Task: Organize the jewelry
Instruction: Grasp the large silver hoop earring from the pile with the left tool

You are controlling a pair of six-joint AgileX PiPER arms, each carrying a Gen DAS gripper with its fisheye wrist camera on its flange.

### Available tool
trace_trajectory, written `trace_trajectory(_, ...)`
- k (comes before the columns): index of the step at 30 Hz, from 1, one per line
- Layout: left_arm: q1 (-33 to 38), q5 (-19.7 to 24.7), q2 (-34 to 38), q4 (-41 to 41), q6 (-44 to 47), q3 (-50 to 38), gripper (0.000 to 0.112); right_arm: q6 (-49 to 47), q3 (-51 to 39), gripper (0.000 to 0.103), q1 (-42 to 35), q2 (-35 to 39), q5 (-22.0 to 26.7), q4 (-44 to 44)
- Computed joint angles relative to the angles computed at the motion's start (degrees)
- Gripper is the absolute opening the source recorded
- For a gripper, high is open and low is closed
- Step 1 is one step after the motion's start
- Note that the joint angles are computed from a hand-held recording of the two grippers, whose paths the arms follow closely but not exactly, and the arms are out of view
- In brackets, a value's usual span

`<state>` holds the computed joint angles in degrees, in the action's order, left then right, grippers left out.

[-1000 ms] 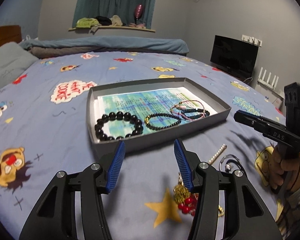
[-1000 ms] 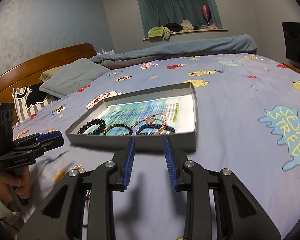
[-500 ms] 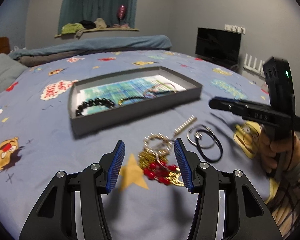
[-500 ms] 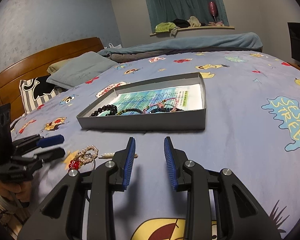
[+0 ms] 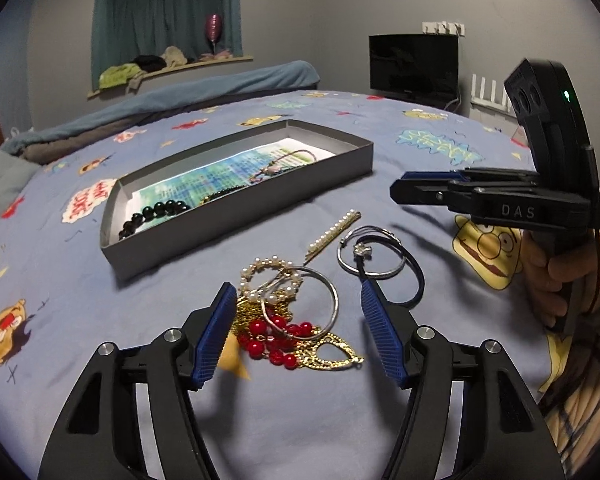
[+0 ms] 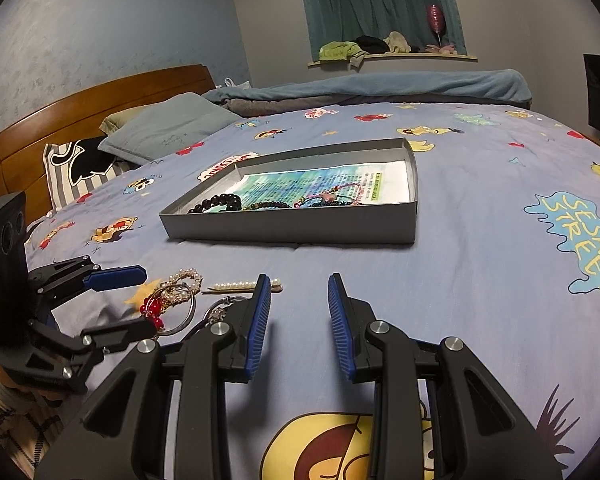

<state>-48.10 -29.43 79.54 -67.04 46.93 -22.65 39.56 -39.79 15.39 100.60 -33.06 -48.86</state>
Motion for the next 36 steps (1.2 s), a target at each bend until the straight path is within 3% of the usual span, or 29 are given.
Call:
trace_trajectory(5, -0.2, 0.5, 2.6, -2.6, 3.1, -1.6, 0.063, 0.2, 0.0, 0.03, -0.1, -0.1, 0.0, -0.2)
trace_trajectory(9, -0.7, 0.0, 4.6, -5.9, 6.6, -3.0, 0.046, 0.0, 0.2, 0.032, 0.0, 0.0, -0.2, -0.4)
trace_trajectory(11, -1.0, -0.4, 4.3, -5.7, 6.2, -2.7, 0.045, 0.0, 0.3, 0.032, 0.0, -0.1, -0.3, -0.7)
trace_trajectory(13, -0.6, -0.4, 3.4, -5.0, 5.4, -2.2, 0.017, 0.2, 0.4, 0.032, -0.1, -0.2, -0.4, -1.3)
trace_trajectory(20, 2.9, 3.0, -1.2, 4.8, -3.7, 0.8, 0.017, 0.0, 0.9, 0.032, 0.7, -0.6, 0.0, -2.6)
trace_trajectory(22, 1.9, 2.8, -1.1, 5.0, -3.8, 0.7, 0.03, 0.1, 0.9, 0.032, 0.7, -0.6, 0.1, -2.8)
trace_trajectory(25, -1.1, 0.6, 0.8, -0.1, 1.0, -0.6, 0.047, 0.3, 0.9, 0.032, 0.8, -0.7, 0.4, -2.9)
trace_trajectory(36, -4.0, -1.5, 5.6, -8.5, 9.4, -4.2, 0.053, 0.3, 0.5, 0.032, 1.2, -0.4, 1.2, -3.1)
